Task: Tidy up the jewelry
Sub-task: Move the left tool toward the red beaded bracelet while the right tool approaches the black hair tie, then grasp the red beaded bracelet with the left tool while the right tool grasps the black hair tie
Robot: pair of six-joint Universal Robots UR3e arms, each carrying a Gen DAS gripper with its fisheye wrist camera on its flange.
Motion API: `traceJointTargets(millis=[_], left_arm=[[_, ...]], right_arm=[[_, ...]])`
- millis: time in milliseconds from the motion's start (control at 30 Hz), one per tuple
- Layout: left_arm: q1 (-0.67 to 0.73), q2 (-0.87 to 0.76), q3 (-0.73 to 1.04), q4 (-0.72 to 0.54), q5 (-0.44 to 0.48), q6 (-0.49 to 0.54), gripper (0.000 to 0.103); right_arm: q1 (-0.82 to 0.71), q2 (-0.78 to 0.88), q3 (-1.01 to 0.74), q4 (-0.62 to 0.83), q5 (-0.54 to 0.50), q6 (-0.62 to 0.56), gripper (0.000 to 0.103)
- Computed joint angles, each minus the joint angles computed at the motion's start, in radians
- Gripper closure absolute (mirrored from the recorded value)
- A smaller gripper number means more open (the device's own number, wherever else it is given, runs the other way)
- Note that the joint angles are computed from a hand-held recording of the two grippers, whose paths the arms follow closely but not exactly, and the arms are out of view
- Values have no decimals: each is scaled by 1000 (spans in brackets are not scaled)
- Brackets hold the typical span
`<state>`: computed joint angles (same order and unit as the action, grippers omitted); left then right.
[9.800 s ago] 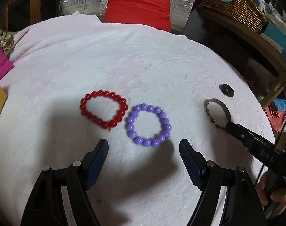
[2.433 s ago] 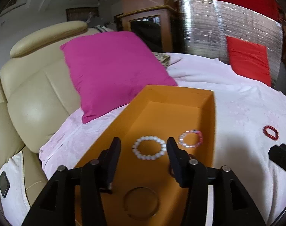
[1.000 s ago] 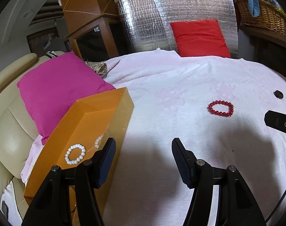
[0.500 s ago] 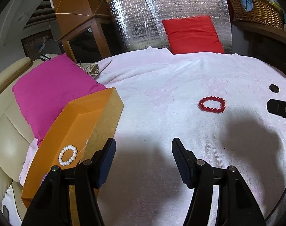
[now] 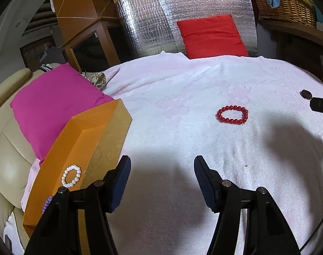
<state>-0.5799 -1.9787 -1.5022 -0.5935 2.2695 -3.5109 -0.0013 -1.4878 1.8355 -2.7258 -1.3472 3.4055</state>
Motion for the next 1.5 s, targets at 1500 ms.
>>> traceJointTargets(millis=[1500], left_arm=[[213, -453, 676, -162, -550, 88, 40]], right_arm=[[-225, 563, -636, 166, -207, 0, 68]])
